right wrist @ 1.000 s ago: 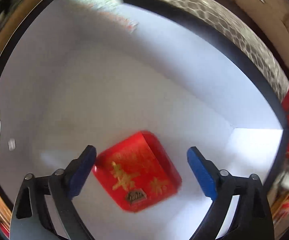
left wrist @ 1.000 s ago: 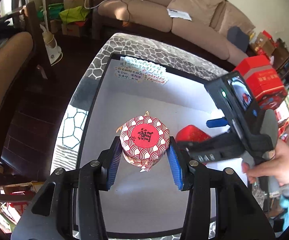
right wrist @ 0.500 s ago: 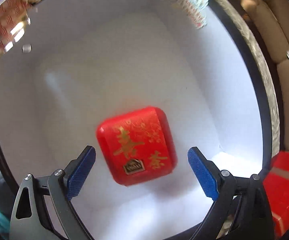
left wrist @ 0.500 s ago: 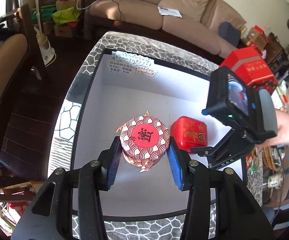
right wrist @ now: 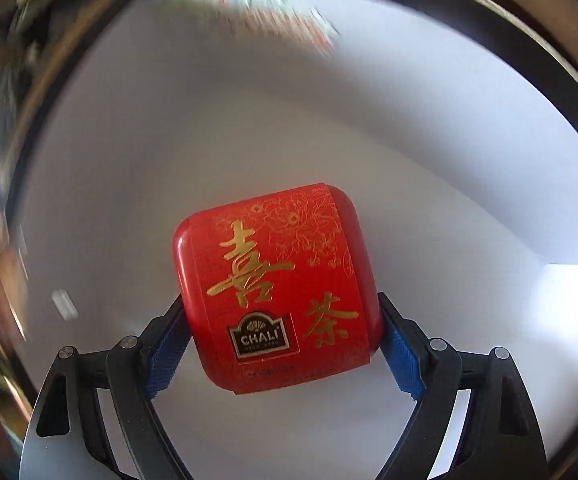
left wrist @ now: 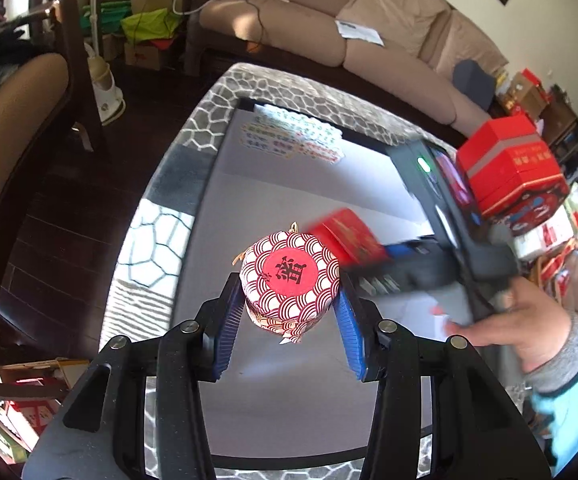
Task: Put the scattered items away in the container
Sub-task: 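Lower the tea box into the white box and open the right tool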
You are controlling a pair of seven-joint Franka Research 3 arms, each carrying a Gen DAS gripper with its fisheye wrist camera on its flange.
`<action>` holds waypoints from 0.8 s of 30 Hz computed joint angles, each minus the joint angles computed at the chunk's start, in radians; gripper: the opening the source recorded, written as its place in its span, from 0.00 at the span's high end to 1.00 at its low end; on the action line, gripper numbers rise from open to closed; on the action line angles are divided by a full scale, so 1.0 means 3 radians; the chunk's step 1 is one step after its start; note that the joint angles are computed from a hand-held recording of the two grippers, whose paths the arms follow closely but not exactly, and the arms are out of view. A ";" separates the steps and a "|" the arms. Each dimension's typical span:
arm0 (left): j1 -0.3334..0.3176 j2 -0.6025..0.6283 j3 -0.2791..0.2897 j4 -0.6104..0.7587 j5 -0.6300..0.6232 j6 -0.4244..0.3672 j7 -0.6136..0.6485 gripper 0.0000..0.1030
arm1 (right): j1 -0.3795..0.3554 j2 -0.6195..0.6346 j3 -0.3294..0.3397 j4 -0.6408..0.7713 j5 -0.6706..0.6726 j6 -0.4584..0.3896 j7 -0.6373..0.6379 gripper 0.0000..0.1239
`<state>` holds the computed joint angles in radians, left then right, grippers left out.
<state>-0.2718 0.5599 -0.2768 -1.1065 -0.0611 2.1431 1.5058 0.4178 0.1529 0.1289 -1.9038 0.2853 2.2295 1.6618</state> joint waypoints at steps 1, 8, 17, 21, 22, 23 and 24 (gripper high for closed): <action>0.0000 -0.0016 0.0011 -0.0014 0.0019 0.0003 -0.0001 0.59 | -0.0005 0.0038 0.0035 0.0015 0.0138 0.0105 0.0085 0.30; 0.0080 -0.0117 0.0021 -0.0136 0.0020 0.0058 0.0058 0.59 | 0.0196 0.0170 0.0052 -0.0017 0.0377 0.0735 0.0822 0.30; 0.0156 -0.0209 -0.0027 -0.0297 -0.0118 0.0148 0.0198 0.59 | -0.0403 0.0533 0.0096 0.0498 0.1008 0.0177 0.0349 0.27; 0.0205 -0.0299 -0.0036 -0.0433 -0.0198 0.0196 0.0239 0.59 | -0.0389 0.0205 -0.0014 0.0223 0.0877 0.0217 0.0116 0.27; 0.0207 -0.0323 -0.0034 -0.0463 -0.0198 0.0203 0.0250 0.59 | -0.0388 0.0216 -0.0049 0.0243 0.0888 0.0169 0.0018 0.27; 0.0201 -0.0338 -0.0027 -0.0481 -0.0185 0.0200 0.0255 0.59 | -0.0393 0.0198 -0.0062 0.0210 0.0882 0.0179 -0.0105 0.27; 0.0192 -0.0349 -0.0021 -0.0490 -0.0168 0.0188 0.0258 0.59 | -0.0466 0.0064 -0.0111 0.0062 0.0806 0.0022 -0.0277 0.28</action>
<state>-0.2142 0.4553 -0.2831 -1.2536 -0.1114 2.1994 1.5832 0.2781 0.1719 0.0956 -1.8852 0.5271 2.2361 1.5788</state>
